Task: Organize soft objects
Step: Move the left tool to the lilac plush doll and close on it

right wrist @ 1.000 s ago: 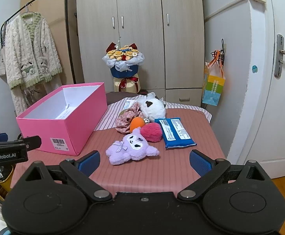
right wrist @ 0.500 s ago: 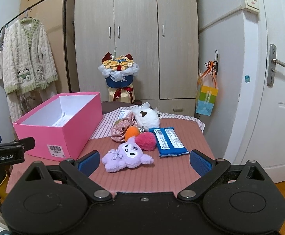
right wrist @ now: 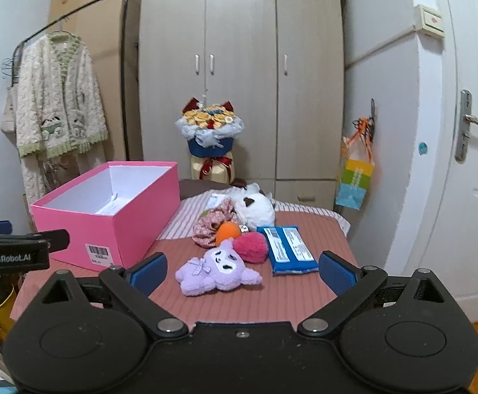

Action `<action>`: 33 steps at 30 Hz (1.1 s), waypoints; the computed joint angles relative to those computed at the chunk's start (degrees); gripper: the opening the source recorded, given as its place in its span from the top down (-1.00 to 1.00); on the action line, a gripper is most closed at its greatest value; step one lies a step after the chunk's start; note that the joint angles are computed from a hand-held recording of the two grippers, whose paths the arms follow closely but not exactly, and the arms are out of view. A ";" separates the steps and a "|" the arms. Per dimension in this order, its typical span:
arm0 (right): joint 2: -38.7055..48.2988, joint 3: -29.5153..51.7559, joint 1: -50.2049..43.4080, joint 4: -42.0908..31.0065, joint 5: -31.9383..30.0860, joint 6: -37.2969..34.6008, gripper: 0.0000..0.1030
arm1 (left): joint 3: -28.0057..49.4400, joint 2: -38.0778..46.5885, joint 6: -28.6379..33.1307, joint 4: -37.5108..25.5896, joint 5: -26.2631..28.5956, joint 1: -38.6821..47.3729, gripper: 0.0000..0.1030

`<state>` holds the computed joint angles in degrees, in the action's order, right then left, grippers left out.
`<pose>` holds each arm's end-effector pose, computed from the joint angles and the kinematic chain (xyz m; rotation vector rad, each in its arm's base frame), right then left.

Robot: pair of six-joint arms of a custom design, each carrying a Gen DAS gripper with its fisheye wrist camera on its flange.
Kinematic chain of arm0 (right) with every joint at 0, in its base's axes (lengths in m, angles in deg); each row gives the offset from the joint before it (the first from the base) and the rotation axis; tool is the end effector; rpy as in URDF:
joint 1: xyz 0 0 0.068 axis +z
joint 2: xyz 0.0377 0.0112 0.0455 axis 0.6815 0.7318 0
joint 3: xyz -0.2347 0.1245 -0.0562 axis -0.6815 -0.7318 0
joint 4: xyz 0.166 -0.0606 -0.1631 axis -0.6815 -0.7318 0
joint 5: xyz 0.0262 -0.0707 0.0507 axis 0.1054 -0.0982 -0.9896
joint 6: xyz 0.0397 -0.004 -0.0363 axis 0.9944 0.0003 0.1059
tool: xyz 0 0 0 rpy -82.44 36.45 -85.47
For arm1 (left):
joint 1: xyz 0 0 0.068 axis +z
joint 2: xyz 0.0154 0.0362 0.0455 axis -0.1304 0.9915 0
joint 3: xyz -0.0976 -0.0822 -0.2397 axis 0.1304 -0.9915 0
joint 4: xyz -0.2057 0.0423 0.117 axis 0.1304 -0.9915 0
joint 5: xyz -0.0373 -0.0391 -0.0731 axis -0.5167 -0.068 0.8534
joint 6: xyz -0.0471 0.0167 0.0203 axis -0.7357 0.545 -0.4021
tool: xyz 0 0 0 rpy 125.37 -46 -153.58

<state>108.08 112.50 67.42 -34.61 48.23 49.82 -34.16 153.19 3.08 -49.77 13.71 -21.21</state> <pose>0.2951 0.1303 0.1840 -0.3157 1.9315 0.2119 0.2807 -0.0525 0.1884 -0.2845 1.9541 0.1416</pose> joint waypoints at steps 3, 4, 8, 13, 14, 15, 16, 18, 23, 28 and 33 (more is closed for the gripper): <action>2.43 -1.17 -2.15 6.40 -4.81 -1.17 -0.95 | 1.19 1.44 -0.10 1.31 2.12 0.42 -1.00; 3.43 -0.88 -2.98 7.57 -6.55 -1.14 -0.95 | 2.03 2.30 0.12 1.42 2.32 0.31 -1.00; 8.52 2.95 -6.50 8.56 -15.72 -3.56 -0.95 | 5.72 6.46 -0.56 1.73 5.91 1.12 -0.99; 16.10 9.73 -7.62 5.90 -21.36 -8.14 -0.94 | 9.47 13.73 -1.47 4.92 11.19 2.34 -0.96; 17.63 11.21 -7.60 5.12 -21.76 -9.10 -0.93 | 10.54 15.67 -1.50 5.85 12.61 2.64 -0.94; 19.35 12.94 -7.64 4.21 -22.26 -10.39 -0.93 | 11.71 17.19 -1.61 6.07 13.82 2.87 -0.94; 21.23 14.97 -7.64 3.14 -22.65 -11.75 -0.92 | 13.07 18.75 -1.79 6.02 14.84 2.98 -0.94; 25.05 19.63 -7.87 0.37 -23.62 -14.11 -0.92 | 16.90 22.06 -2.23 4.61 16.87 3.13 -0.93; 33.44 30.04 -9.16 -4.57 -28.95 -20.77 -0.92 | 25.45 28.69 -3.74 -0.87 19.56 2.52 -0.77; 40.61 42.11 -9.75 -14.08 -32.23 -26.94 -0.93 | 34.20 34.81 -5.13 -7.45 20.90 1.97 -0.61; 46.03 52.93 -10.59 -23.14 -35.44 -25.79 -0.93 | 41.02 39.84 -7.11 -12.19 21.27 2.07 -0.53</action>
<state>154.11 165.43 56.83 -57.75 12.79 24.03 6.87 193.03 -4.03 -61.95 34.98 -19.14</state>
